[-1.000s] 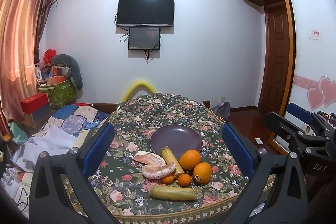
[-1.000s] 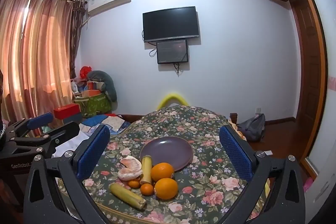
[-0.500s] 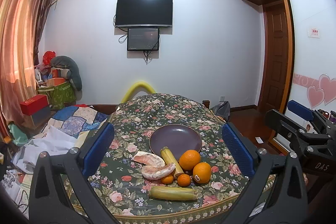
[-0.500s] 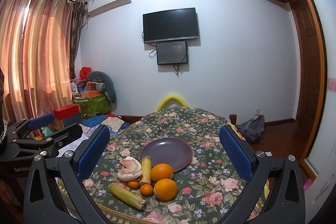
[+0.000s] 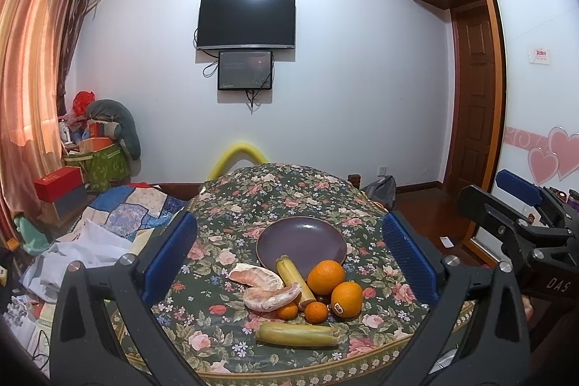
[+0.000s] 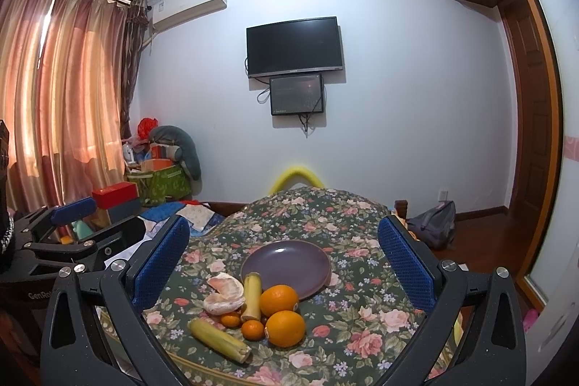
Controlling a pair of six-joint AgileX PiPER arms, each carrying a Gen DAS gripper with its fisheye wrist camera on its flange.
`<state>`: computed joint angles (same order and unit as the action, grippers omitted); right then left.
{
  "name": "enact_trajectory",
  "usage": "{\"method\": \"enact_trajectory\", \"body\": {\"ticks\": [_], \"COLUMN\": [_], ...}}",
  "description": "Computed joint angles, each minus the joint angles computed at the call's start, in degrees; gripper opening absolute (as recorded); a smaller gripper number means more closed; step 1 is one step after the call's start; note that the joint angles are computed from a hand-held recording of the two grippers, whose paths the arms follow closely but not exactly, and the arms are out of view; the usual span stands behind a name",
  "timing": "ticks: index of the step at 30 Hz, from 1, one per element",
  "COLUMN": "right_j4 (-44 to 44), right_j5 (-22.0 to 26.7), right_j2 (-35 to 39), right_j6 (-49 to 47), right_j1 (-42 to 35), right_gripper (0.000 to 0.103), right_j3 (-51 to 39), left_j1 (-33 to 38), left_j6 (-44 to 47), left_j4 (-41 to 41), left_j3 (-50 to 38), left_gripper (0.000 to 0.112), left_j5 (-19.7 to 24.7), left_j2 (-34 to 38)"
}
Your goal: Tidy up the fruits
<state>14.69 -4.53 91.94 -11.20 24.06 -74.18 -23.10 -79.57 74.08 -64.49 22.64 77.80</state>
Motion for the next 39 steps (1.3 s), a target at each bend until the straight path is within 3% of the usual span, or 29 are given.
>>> {"method": "enact_trajectory", "body": {"ticks": [8,33,39], "right_j4": [-3.5,0.7,-9.4], "right_j5": [-0.6,-0.3,1.1], "right_j2": [-0.2,-0.3,0.5], "right_j6": [3.8,0.9,11.5], "right_j1": [-0.2,-0.3,-0.9], "right_gripper": [0.103,0.103,0.103], "right_j3": [0.5,0.7,0.0], "left_j1": [-0.3,-0.6,-0.1], "left_j6": [0.3,0.2,1.3], "left_j4": [-0.1,0.2,-1.1], "left_j3": [0.0,-0.1,-0.7], "left_gripper": [0.103,0.103,0.103], "left_j5": [0.1,0.9,0.4], "left_j2": [-0.5,-0.7,-0.2]}}
